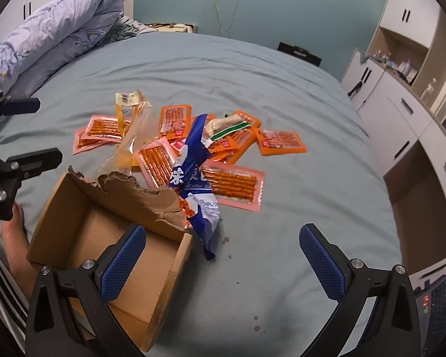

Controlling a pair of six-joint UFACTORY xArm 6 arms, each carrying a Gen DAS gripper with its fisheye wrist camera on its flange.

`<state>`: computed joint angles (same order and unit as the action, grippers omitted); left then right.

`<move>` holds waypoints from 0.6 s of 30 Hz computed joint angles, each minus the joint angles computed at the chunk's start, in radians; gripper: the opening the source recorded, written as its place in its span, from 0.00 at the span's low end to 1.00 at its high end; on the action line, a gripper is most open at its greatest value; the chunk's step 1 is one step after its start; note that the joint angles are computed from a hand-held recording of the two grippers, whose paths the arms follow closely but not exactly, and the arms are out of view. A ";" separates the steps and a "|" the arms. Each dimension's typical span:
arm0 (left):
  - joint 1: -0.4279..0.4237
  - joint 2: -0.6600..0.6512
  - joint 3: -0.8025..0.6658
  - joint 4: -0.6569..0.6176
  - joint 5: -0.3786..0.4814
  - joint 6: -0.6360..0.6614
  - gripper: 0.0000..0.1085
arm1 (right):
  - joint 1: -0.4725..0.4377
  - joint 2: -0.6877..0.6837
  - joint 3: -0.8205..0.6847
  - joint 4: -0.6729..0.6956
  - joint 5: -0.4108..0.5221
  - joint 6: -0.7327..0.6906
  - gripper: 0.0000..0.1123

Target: Organize snacks

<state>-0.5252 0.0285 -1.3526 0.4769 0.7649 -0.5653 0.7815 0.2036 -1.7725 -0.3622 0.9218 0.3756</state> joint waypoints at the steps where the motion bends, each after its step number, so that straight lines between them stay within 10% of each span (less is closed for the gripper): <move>1: 0.000 0.001 -0.001 0.001 0.001 0.000 0.95 | -0.012 -0.004 0.009 0.017 -0.009 -0.008 0.92; 18: 0.022 0.000 -0.004 -0.013 -0.005 -0.024 0.95 | -0.032 0.018 -0.012 0.047 -0.029 0.020 0.92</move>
<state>-0.5032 0.0286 -1.3563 0.4642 0.7602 -0.5894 0.7493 0.2215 -1.7848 -0.3156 0.8926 0.3953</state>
